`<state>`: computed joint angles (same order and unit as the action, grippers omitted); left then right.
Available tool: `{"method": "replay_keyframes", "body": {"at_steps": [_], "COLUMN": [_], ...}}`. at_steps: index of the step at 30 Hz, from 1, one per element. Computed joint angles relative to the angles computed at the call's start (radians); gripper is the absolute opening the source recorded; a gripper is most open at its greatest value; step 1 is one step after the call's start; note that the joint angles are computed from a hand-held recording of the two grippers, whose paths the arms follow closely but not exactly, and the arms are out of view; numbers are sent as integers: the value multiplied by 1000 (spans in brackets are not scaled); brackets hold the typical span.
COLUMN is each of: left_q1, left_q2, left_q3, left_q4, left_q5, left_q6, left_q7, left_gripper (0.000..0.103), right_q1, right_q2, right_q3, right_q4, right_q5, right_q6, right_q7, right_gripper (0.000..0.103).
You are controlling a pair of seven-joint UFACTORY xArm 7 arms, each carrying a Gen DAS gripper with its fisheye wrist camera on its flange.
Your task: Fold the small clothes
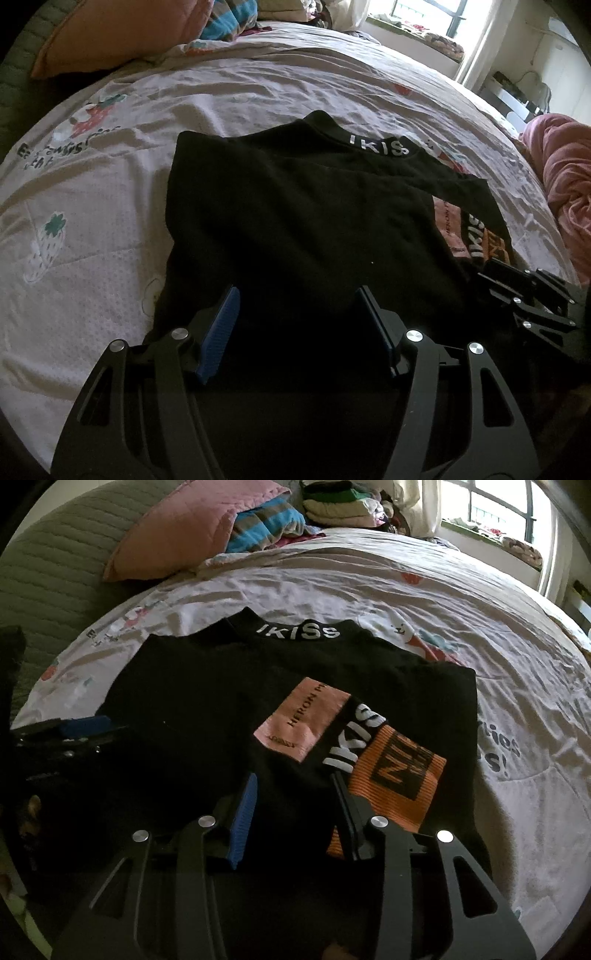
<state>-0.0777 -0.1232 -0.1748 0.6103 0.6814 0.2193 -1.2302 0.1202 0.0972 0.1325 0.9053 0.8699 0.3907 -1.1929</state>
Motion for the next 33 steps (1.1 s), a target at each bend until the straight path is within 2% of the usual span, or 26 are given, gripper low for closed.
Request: {"method": "replay_keyframes", "body": {"at_steps": [5,10,12,23,33], "left_q1": [1,5,8,33,63], "left_q2": [-6,-27,-36,-98,-145], "left_q3": [-1,-10,-15,-59,-98], "left_q4": [-5,-16,-20,-45,-63], "left_q5": [1,-3,-8,-32,-40], "left_q6": [-2,-2,-2,8,17], "left_q7": [-7,-10,-8,-7,-25], "left_gripper": [57,57,57,58,69], "right_q1": [-3,-3,1,15,21], "right_q2": [-15,-69,-87,-172,-209], "right_q3": [2,-21,-35,-98,-124], "right_q4": [-12,-33,-41,-83,-96], "right_q5": [33,142,170,257,276], "right_q6": [-4,28,38,80,83], "right_q7": [-18,-98,-116,-151,-152], "right_gripper": [41,54,64,86,87]}}
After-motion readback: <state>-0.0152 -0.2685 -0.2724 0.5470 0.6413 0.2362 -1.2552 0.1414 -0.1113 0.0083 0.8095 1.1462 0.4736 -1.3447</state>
